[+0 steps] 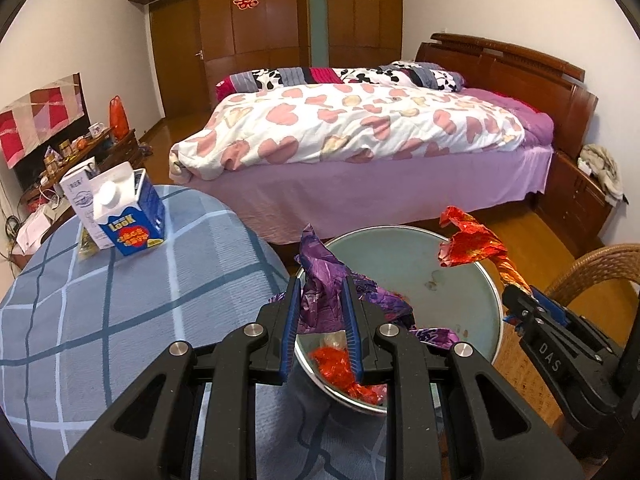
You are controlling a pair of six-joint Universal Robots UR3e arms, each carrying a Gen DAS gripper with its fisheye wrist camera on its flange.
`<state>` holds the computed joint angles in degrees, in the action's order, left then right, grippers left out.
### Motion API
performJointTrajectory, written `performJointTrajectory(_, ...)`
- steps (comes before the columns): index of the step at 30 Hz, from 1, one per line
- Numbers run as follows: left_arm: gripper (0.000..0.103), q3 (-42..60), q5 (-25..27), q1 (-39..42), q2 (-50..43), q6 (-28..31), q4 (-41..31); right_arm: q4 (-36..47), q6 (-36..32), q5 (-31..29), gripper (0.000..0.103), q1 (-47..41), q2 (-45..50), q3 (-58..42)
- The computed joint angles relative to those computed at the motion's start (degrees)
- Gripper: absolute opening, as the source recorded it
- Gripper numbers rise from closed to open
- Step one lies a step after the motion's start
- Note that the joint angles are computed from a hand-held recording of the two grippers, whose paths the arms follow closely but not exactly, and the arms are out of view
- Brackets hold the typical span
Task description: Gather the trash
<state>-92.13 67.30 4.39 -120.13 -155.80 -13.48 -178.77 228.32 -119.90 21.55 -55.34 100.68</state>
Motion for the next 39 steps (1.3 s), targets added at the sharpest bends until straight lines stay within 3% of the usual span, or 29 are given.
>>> performJointTrajectory(11,0.022,7.8,5.3,-3.7,-7.3,-0.2,-1.4,1.3,-0.6,3.8,0.025,-2.4,2.7,-3.0)
performJointTrajectory(18,0.024,9.3,4.9,-3.5,-8.8,-0.5,-2.5,-1.3,-2.1,7.4,0.029,-4.3,4.2,-2.9)
performJointTrajectory(22,0.052,8.0,4.5,-2.9,-8.2,-1.0,-1.0,-3.1,-2.0,7.2,0.034,-4.3,3.7,-1.8)
performJointTrajectory(25,0.064,5.6,3.6,-1.7,-6.4,-1.6,0.2,-4.2,-0.8,4.4,0.038,-3.1,2.9,-1.0)
performJointTrajectory(26,0.073,4.5,3.4,-1.2,-5.7,-1.9,0.8,-4.5,-0.3,3.3,0.044,-2.5,2.4,-0.4)
performJointTrajectory(30,0.085,-1.7,2.1,1.3,-2.0,-1.5,4.9,-5.4,0.9,-1.2,0.076,-0.1,1.2,0.8)
performJointTrajectory(31,0.091,-3.5,2.2,2.0,-0.9,-1.4,5.9,-6.0,1.3,-2.7,0.079,1.0,1.0,1.2)
performJointTrajectory(35,0.096,-9.4,1.2,5.2,3.1,-1.5,8.2,-6.9,1.5,-5.3,0.089,3.8,0.8,1.5)
performJointTrajectory(39,0.097,-15.1,0.2,8.6,7.1,-0.8,11.3,-4.6,1.1,-7.1,0.091,7.0,0.6,0.4)
